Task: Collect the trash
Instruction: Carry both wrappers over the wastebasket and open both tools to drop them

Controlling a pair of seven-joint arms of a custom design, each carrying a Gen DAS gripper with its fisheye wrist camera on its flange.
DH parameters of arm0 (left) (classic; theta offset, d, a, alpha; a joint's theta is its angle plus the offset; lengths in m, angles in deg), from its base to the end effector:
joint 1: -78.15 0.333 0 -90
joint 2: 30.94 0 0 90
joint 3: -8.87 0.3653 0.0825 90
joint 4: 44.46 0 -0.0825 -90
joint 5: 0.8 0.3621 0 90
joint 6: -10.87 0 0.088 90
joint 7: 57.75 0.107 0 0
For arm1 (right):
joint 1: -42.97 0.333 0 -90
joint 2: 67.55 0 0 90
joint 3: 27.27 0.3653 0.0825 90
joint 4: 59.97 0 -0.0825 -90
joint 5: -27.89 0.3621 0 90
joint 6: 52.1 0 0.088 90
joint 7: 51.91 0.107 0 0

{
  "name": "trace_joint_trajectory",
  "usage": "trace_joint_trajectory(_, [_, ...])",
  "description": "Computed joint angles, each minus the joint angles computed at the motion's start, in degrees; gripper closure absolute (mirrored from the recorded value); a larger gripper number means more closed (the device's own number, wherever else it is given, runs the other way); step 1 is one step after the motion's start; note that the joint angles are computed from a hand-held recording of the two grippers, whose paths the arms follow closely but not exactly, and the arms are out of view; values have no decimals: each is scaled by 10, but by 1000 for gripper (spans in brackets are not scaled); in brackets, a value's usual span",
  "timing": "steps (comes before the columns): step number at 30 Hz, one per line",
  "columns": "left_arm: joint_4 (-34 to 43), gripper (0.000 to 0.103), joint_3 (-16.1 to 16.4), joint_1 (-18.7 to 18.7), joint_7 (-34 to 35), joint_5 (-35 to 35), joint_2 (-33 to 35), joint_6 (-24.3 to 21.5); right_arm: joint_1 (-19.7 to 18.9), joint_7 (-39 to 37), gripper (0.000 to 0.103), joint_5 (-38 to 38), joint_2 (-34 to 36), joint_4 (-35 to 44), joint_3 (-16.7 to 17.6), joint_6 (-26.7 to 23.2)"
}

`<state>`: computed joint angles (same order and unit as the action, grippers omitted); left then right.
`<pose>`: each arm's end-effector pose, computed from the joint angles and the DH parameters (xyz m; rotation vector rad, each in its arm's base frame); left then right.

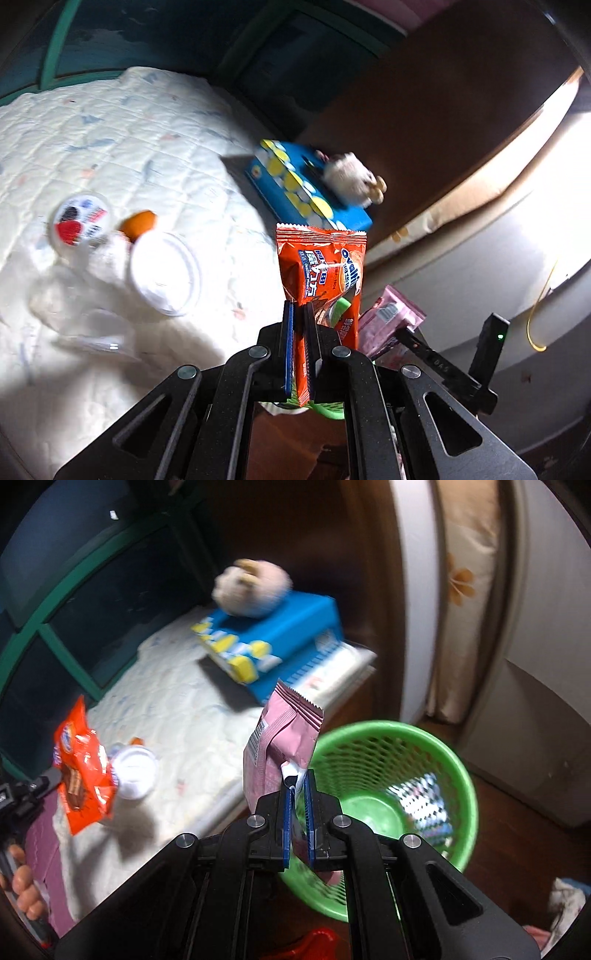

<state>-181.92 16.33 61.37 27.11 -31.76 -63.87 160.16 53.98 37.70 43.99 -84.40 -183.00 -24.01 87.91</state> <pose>0.3799 -0.0364 0.6535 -2.2404 1.6625 -1.3444 0.4609 0.1217 0.6448 -1.8753 1.7010 -0.2449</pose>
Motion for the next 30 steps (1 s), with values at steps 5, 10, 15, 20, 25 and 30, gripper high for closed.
trace_joint_trajectory(5, [21,97,-23,-25,11,-9,43,-2,-24,5,95,-12,-2,-44,-16,8])
trace_joint_trajectory(10, [45,97,-51,-27,17,-12,87,-13,-35,1,92,4,8,-69,-26,11])
trace_joint_trajectory(15, [69,97,-78,-20,24,-15,131,-23,-39,-10,83,29,17,-82,-35,7])
trace_joint_trajectory(20, [87,97,-99,-10,32,-20,165,-32,-48,-10,64,28,8,-100,-35,19])
trace_joint_trajectory(25, [97,97,-116,-3,40,-29,190,-35,-53,-20,57,40,-7,-107,-41,14])
trace_joint_trajectory(30, [113,97,-136,3,44,-29,222,-39,-60,-26,49,43,-37,-128,-42,29])
